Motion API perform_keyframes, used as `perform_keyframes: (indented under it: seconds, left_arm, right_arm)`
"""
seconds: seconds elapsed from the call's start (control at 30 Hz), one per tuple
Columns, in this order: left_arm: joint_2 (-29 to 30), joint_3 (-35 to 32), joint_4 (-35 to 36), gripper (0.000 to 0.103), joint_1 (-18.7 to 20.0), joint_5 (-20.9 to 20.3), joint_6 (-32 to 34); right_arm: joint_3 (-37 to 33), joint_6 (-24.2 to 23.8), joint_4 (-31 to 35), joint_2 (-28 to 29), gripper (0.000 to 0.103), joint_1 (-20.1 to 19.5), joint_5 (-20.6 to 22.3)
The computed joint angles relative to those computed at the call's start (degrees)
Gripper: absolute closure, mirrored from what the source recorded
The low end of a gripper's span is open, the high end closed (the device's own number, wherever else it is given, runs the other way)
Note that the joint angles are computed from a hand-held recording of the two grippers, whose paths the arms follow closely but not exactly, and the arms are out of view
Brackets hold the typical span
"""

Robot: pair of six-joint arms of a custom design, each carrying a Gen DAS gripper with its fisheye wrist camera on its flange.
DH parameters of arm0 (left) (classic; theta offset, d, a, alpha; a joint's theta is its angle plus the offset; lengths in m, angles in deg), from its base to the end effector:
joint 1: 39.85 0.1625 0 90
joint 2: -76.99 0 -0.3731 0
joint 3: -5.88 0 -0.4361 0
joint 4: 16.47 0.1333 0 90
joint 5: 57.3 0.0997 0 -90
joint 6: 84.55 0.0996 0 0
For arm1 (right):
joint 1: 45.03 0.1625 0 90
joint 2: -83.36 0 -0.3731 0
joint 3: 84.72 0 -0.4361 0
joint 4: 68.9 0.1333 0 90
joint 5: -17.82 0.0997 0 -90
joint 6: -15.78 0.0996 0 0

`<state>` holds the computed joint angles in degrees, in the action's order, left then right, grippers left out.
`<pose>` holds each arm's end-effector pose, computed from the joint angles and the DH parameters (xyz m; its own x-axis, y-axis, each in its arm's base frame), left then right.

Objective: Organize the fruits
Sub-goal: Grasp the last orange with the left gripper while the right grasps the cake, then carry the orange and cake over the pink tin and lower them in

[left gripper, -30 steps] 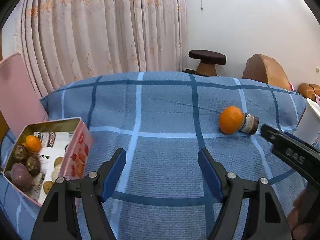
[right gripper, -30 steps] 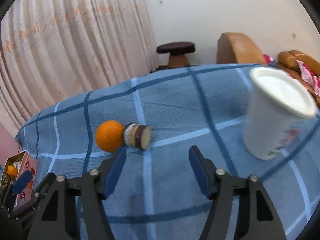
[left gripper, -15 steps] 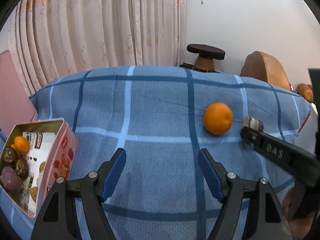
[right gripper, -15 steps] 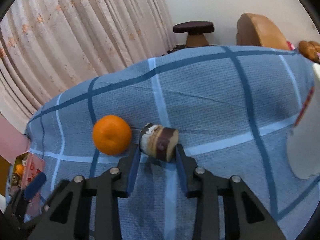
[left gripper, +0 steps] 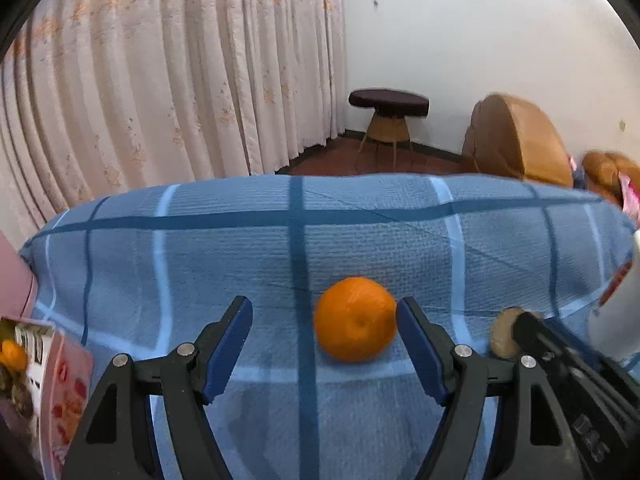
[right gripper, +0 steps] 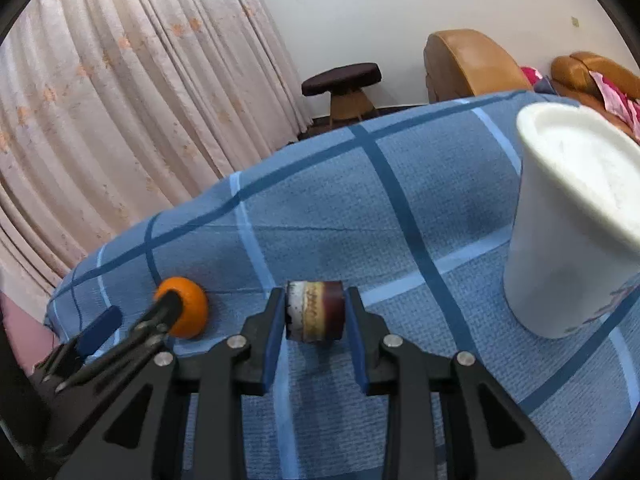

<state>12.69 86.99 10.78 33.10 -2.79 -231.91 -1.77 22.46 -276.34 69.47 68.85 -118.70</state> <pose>0.0161 -0.5993 0.2445 -0.6485 0.2238 -0.7276 0.6575 0.6462 -0.3874 0.3131 -0.5564 -0.1262 -0.8743 0.2866 0.3917 -0.1683 0.5779 -0.7986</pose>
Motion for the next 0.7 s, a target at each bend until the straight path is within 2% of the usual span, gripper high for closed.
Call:
perform_keyframes:
  seconds: [0.07, 0.13, 0.2, 0.4, 0.47, 0.57, 0.7]
  left_arm:
    - [2.14, -2.34, 3.31, 0.035, 0.06, 1.04, -1.59]
    - [3.56, -3.98, 5.12, 0.048, 0.29, 2.53, -2.08]
    - [4.34, -4.9, 6.29, 0.054, 0.39, 3.18, -2.05]
    - [4.15, -5.49, 8.14, 0.056, 1.32, 6.2, -2.74]
    - [1.3, -2.29, 5.01, 0.056, 1.23, 6.16, -2.26]
    - [-3.9, 3.66, -0.87, 0.056, 0.78, 5.18, 0.43]
    - [-9.58, 9.49, -6.08, 0.056, 0.91, 4.74, 3.28]
  right_arm:
    - [-0.55, -0.54, 0.18, 0.33, 0.071, 0.19, -1.09]
    - [-1.33, -0.2, 0.54, 0.63, 0.071, 0.15, -1.24]
    - [-1.04, 0.19, 0.29, 0.49, 0.071, -0.01, -0.8]
    - [-1.79, -2.05, -0.4, 1.34, 0.071, 0.29, -1.71]
    - [-3.17, -3.34, -1.21, 2.39, 0.071, 0.81, -2.01]
    - [-5.19, -8.31, -4.96, 4.18, 0.071, 1.92, -3.44]
    - [-7.48, -12.63, -7.26, 6.21, 0.071, 2.99, -3.8]
